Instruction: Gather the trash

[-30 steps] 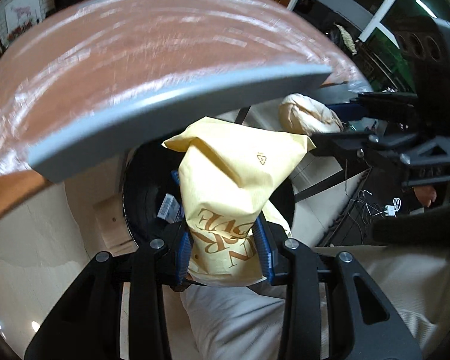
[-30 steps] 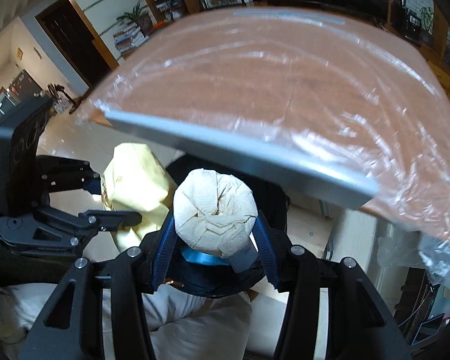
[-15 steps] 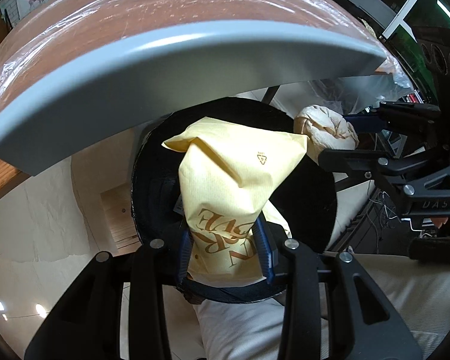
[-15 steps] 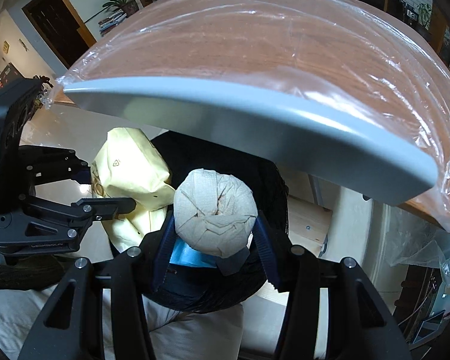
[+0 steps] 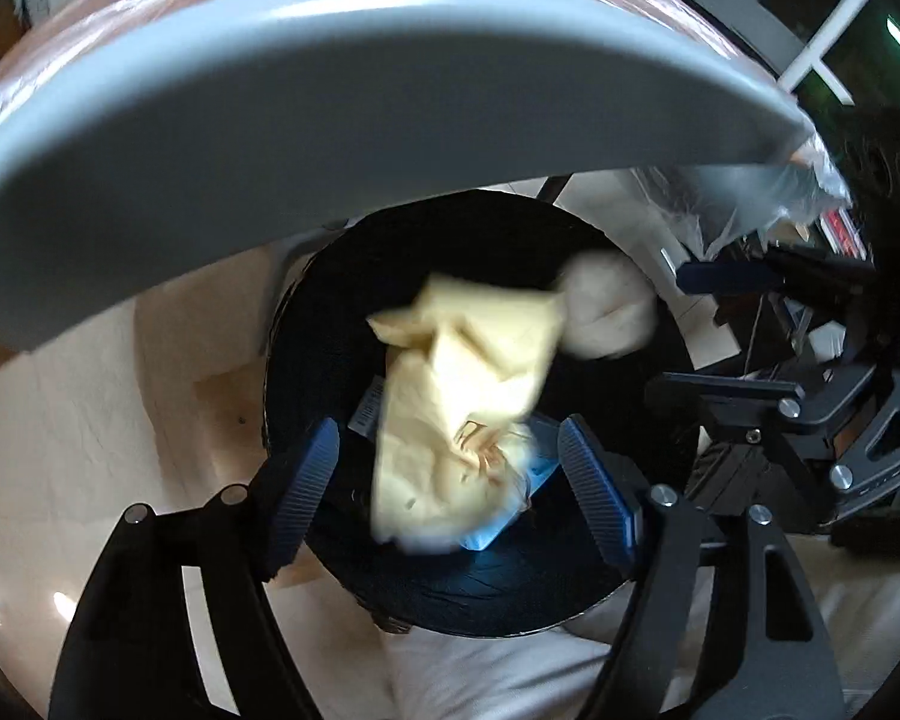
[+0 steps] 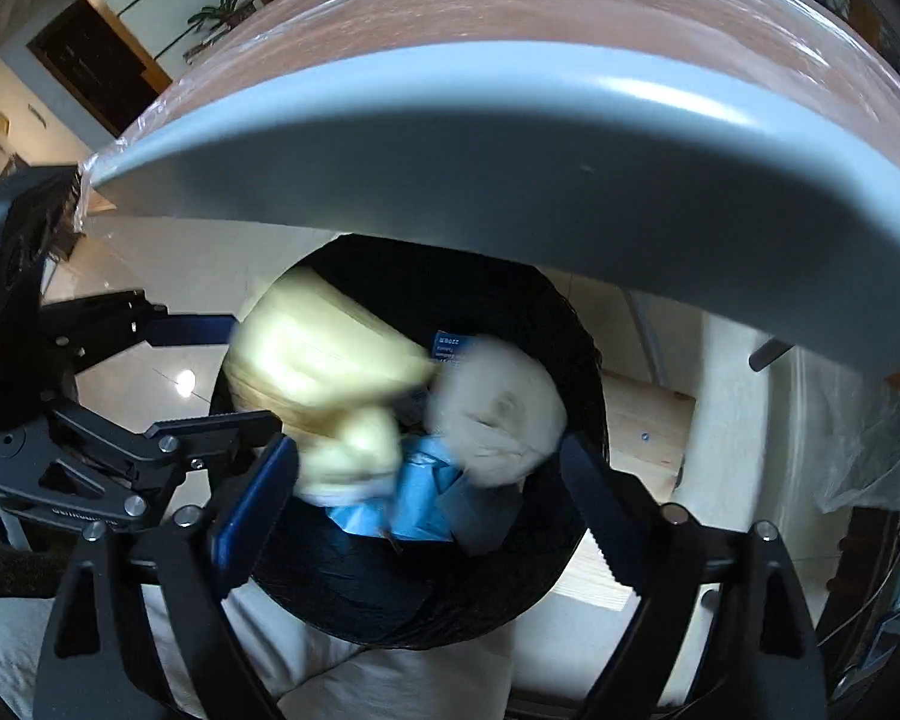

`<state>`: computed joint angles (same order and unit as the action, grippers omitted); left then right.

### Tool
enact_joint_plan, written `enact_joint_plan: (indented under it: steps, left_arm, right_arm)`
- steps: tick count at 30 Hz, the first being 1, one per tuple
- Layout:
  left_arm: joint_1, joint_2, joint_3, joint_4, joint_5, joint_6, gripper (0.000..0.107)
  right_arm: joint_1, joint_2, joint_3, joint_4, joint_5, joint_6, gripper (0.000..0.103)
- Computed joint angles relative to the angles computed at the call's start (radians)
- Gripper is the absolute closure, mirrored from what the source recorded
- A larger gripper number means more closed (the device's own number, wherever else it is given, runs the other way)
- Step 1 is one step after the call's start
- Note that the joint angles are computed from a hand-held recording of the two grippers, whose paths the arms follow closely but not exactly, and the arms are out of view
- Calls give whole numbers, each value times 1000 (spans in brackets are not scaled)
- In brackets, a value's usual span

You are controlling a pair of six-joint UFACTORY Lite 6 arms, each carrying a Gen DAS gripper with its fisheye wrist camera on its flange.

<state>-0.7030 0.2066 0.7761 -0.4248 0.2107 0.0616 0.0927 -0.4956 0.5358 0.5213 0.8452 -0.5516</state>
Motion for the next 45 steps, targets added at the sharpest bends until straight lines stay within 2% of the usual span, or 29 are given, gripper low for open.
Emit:
enact_joint_plan:
  steps: [4, 9, 10, 12, 14, 16, 18, 20, 24, 28, 31, 35, 38, 45]
  left_arm:
    - [23, -82, -42, -35, 45, 33, 30]
    - [57, -390, -69, -7, 228, 67, 30]
    - [64, -427, -49, 11, 253, 60, 26]
    - [110, -506, 11, 91, 291, 32, 13]
    - [155, -497, 103, 232, 271, -68, 11]
    - [229, -443, 184, 305, 229, -114, 7]
    - [315, -321, 295, 432, 183, -228, 7]
    - [388, -193, 393, 469, 146, -261, 7]
    - [480, 81, 624, 487, 140, -268, 7]
    - [547, 340, 902, 459, 206, -227, 7]
    - [598, 477, 1072, 428, 259, -191, 7]
    - [604, 608, 1236, 524, 303, -265, 7]
    - [606, 705, 1374, 546, 351, -291, 7]
    - [607, 801, 1500, 549, 402, -277, 7]
  right_arm:
    - [-40, -31, 18, -35, 70, 13, 15]
    - [-259, -96, 189, 15, 353, -95, 15]
    - [-316, -89, 258, 43, 401, -128, 15]
    - [-359, -55, 355, 61, 403, -145, 7]
    - [-369, 16, 468, 60, 326, -131, 4]
    - [-359, 125, 568, 37, 184, -100, 4]
    - [-346, 246, 647, 5, 67, -71, 4]
    - [-344, 425, 769, -33, -11, -9, 4]
    - [-354, 709, 995, -84, -83, 80, 4]
    - [-362, 960, 1261, -180, -65, 177, 4]
    - [-361, 1075, 1395, -221, -57, 210, 4]
    - [-351, 1181, 1524, -271, -36, 254, 4]
    - [-348, 1220, 1568, -313, -31, 278, 4]
    - [-341, 1267, 1603, -356, -46, 294, 4]
